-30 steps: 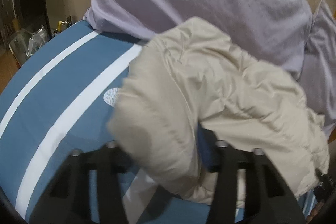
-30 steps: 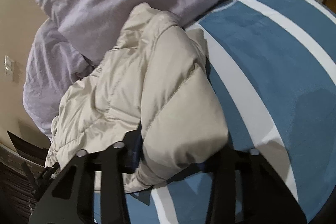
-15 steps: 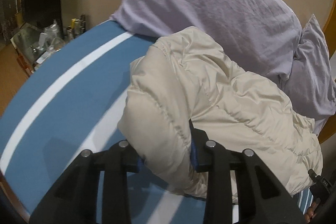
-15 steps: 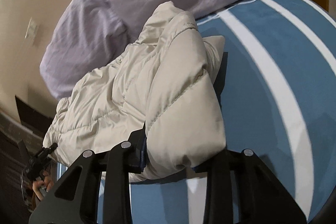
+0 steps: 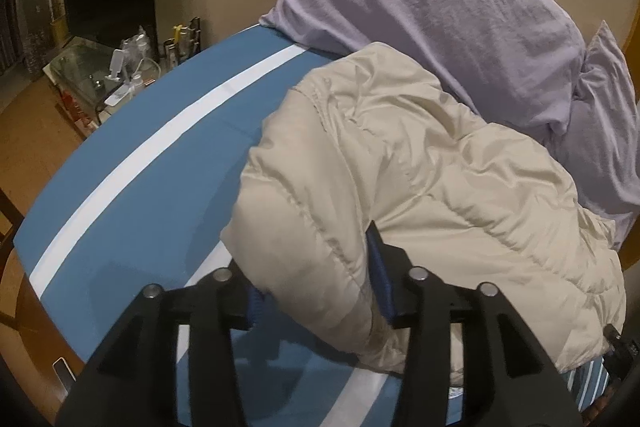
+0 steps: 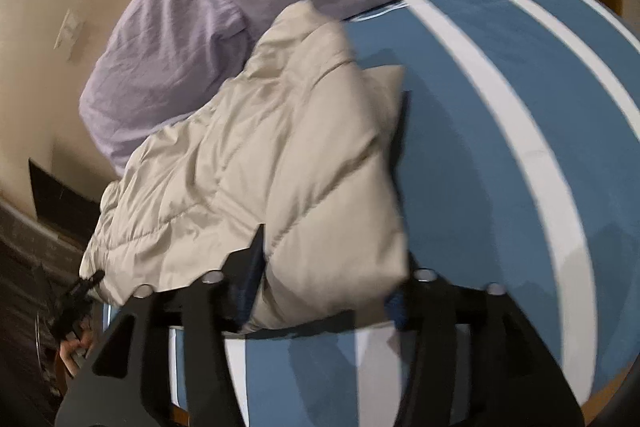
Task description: Fold large clothes
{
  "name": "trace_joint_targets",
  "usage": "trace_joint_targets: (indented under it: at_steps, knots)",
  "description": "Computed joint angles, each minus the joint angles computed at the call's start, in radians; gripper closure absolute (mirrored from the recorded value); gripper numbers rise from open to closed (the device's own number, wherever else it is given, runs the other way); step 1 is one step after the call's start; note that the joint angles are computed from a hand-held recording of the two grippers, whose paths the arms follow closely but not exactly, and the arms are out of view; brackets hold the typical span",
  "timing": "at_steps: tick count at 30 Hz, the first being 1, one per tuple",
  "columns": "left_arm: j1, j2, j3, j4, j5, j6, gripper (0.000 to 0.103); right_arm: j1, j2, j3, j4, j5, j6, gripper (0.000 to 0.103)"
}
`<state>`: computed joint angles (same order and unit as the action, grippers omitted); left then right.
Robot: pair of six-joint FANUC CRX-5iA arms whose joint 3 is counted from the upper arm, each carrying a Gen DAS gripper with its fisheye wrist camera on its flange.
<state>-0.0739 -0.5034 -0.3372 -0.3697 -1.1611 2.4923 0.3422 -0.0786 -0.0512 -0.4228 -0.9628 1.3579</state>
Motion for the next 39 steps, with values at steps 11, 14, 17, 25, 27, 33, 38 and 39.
trace_joint_targets:
  at_steps: [11, 14, 17, 25, 27, 33, 38, 39]
  knots:
    - [-0.065, 0.047, 0.044, -0.093, -0.07, 0.075, 0.013, 0.163, -0.114, -0.156, 0.498, 0.212, -0.277, 0.028]
    - [-0.066, 0.05, 0.043, -0.092, -0.065, 0.067, 0.009, 0.216, -0.11, -0.157, 0.524, 0.227, -0.241, 0.027]
    - [-0.042, 0.044, 0.03, -0.067, -0.046, 0.056, 0.008, 0.283, -0.108, -0.172, 0.56, 0.255, -0.23, 0.024]
    - [0.049, 0.013, -0.029, 0.041, 0.038, 0.015, 0.008, 0.417, -0.051, -0.192, 0.695, 0.278, -0.27, 0.023]
    - [0.067, 0.006, -0.043, 0.062, 0.056, 0.008, 0.008, 0.435, -0.036, -0.195, 0.713, 0.277, -0.281, 0.023]
    - [0.101, -0.008, -0.07, 0.104, 0.1, 0.002, 0.008, 0.459, -0.015, -0.2, 0.708, 0.264, -0.288, 0.023]
    - [0.096, -0.005, -0.074, 0.108, 0.13, 0.009, 0.008, 0.465, 0.004, -0.194, 0.709, 0.242, -0.303, 0.023]
    - [0.094, -0.004, -0.075, 0.109, 0.137, 0.01, 0.008, 0.465, 0.01, -0.19, 0.708, 0.236, -0.306, 0.023]
